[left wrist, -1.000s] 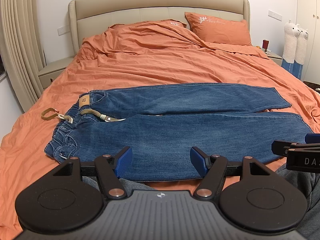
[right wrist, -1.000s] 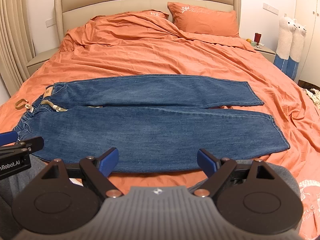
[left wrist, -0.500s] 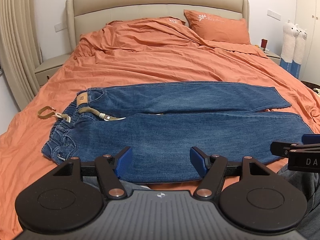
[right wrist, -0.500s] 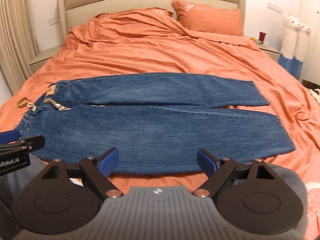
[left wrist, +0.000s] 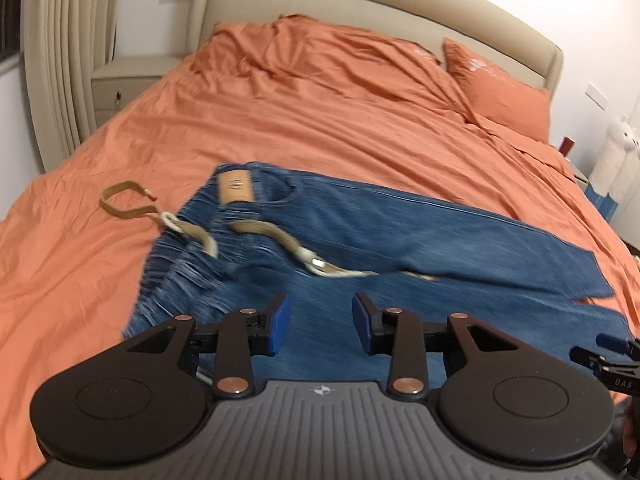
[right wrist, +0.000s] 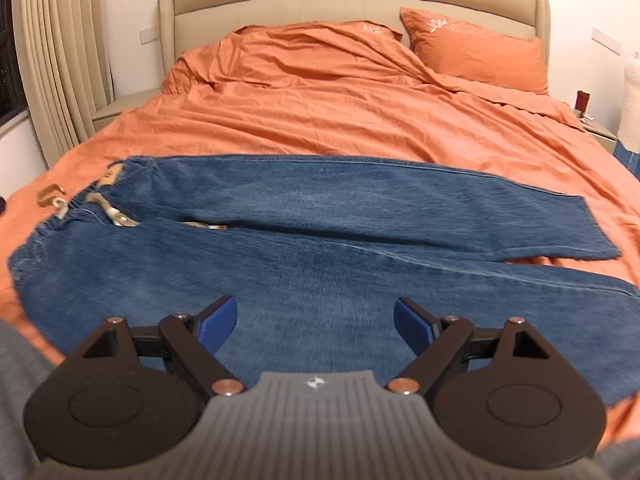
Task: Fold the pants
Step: 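Move the left tool to the jeans waistband and close on it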
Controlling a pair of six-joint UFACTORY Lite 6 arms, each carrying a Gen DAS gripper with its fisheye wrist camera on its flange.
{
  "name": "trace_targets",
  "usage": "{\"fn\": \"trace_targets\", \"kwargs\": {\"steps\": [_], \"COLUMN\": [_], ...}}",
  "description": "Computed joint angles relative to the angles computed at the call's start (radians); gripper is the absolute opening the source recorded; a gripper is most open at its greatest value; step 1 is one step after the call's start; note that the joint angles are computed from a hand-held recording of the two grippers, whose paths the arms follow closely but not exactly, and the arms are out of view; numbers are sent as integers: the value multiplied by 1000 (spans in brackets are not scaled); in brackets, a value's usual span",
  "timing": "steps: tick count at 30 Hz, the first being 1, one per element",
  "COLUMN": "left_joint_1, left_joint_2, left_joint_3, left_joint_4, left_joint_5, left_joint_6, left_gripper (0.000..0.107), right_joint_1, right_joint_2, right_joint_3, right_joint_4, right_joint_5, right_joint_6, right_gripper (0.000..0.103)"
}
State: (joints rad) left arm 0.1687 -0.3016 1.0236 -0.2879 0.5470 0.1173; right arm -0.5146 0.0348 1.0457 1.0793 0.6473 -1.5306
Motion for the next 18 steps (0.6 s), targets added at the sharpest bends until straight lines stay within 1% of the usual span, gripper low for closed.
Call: {"fn": "trace_targets", "kwargs": {"steps": [2,4,5,6,7,9,12,14,15,18], "left_joint_1": [86,146,175,200,226,286,363,415,435,474], "left_joint_2": [105,223,278,331,395,528,710,800,827,914], "left_joint_3": [37,97,125,153,190,284,419,486,502,589], "left_joint_4": [-112,-182,-237,-291,-348,-460,-558,-645,-689,-733], "left_joint_5": [-35,-51,-53,-57,-54,10,116,218,257,388], "left_joint_6": [167,299,382,460,543,685,779,870,915,947], "left_gripper": [44,51,59,63,64,69,69,69,68,62], "right_joint_1": [32,57,64,71,81,88,117,144,157,189], "right_joint_2": [92,178,228,270,307,359,418,441,448,466], "right_joint_3": [34,76,102,127,150,176,200,209,209,209], "right_joint_4": [69,109,139,148,151,172,202,213,226,268], "right_joint_5": [-38,-68,-69,-74,-82,-77,-115,-155,-177,-233], "right_joint_6": [-60,-82,-102,-99,-87,-91,-98,-104,-119,-160], "right_gripper": [82,82,82,82,82,82,82,82,82,82]}}
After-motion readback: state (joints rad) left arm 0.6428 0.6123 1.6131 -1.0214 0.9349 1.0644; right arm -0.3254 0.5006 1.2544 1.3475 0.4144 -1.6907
